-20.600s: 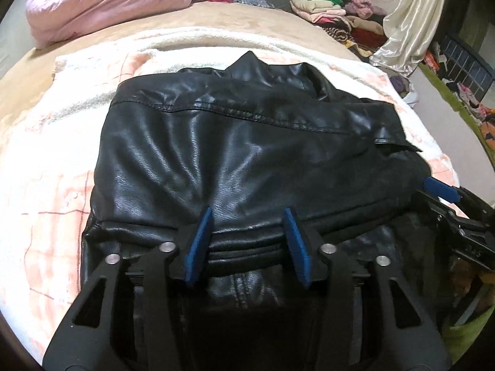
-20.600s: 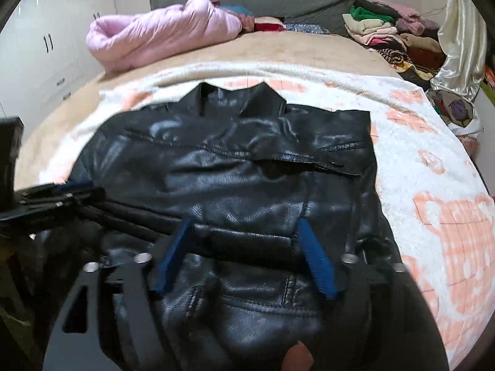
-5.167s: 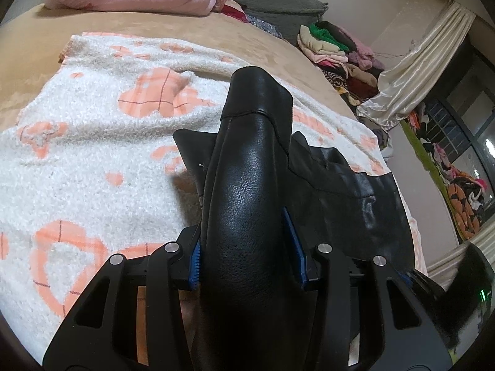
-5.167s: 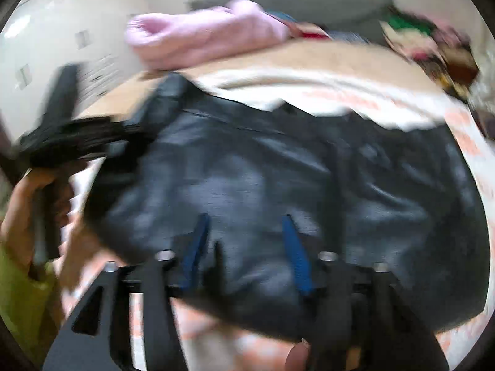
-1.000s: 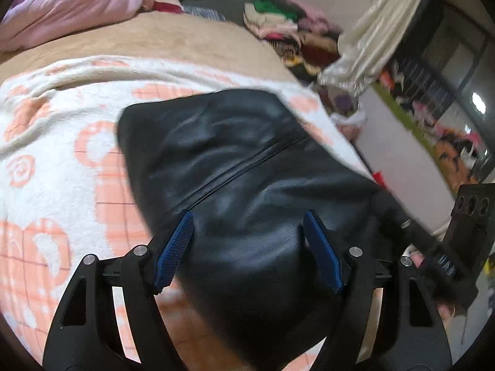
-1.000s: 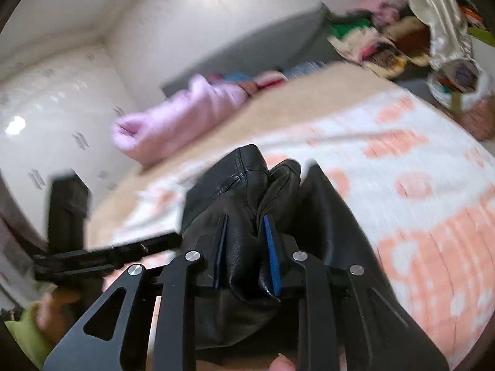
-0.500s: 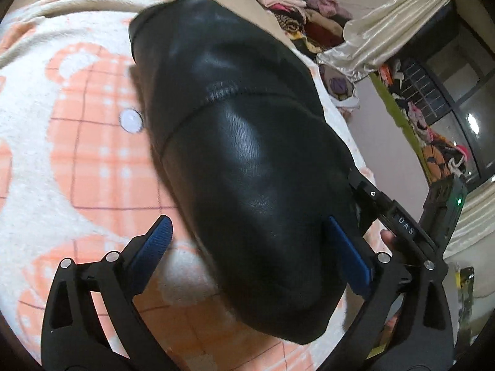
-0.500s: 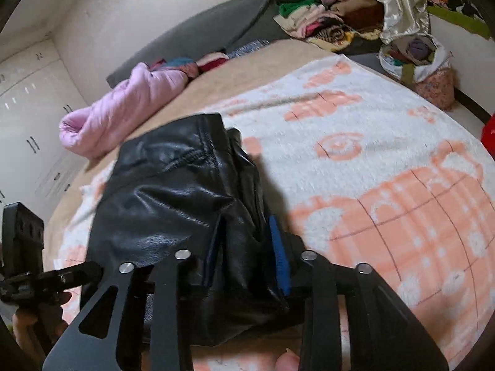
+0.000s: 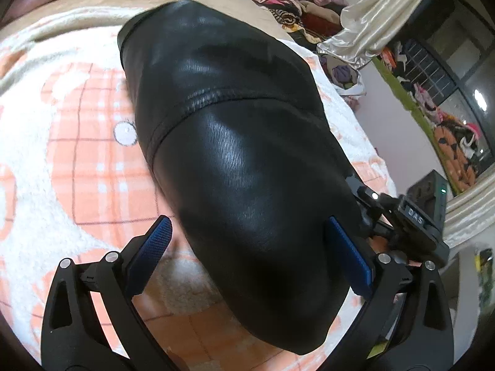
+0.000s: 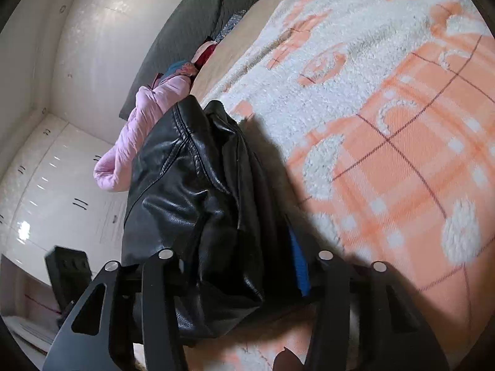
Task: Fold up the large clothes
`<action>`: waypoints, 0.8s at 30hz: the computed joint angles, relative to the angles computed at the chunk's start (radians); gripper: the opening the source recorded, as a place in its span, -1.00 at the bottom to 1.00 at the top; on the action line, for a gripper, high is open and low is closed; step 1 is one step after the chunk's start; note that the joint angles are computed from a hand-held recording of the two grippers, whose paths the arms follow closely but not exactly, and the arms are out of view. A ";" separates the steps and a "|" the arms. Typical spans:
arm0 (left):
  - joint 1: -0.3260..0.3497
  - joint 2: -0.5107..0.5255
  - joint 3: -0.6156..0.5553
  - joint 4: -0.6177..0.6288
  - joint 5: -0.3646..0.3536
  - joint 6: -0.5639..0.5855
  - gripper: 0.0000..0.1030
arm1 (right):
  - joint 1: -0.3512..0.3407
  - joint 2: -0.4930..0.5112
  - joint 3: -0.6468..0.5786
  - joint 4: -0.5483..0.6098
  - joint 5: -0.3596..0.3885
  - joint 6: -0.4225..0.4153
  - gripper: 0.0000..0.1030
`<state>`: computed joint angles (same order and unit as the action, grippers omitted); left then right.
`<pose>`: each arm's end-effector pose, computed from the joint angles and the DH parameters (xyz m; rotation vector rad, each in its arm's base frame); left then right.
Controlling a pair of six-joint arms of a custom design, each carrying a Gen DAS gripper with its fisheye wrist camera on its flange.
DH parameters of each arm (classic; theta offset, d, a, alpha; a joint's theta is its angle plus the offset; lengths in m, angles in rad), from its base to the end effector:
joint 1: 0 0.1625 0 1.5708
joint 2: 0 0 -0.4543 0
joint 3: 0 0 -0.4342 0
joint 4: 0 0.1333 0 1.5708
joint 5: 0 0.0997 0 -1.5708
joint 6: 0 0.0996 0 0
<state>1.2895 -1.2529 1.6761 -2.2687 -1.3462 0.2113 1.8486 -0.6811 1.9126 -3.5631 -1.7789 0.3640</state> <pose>-0.0339 -0.6774 0.3493 0.6631 2.8229 -0.4119 0.2831 -0.5815 0.0373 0.2422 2.8482 -1.1778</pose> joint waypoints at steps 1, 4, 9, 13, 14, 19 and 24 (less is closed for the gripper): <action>-0.002 0.000 -0.001 -0.005 0.011 0.007 0.80 | 0.008 0.007 0.004 -0.017 0.000 0.017 -0.15; -0.007 0.004 -0.019 -0.008 0.055 0.038 0.80 | 0.032 0.031 0.023 -0.061 0.022 0.098 -0.16; -0.007 -0.001 -0.026 -0.017 0.104 0.088 0.80 | 0.088 0.076 0.024 -0.113 -0.030 0.151 -0.16; -0.001 -0.003 -0.017 -0.020 0.115 0.115 0.80 | 0.105 0.083 0.004 -0.098 -0.096 0.136 -0.07; 0.000 -0.002 -0.015 -0.022 0.113 0.115 0.80 | 0.102 0.081 0.003 -0.091 -0.092 0.132 0.07; 0.003 -0.005 -0.005 -0.032 0.102 0.112 0.80 | 0.087 0.039 0.026 -0.098 -0.060 0.130 0.39; -0.004 -0.009 0.009 -0.047 0.116 0.123 0.80 | 0.125 0.016 -0.042 -0.095 -0.203 -0.016 0.40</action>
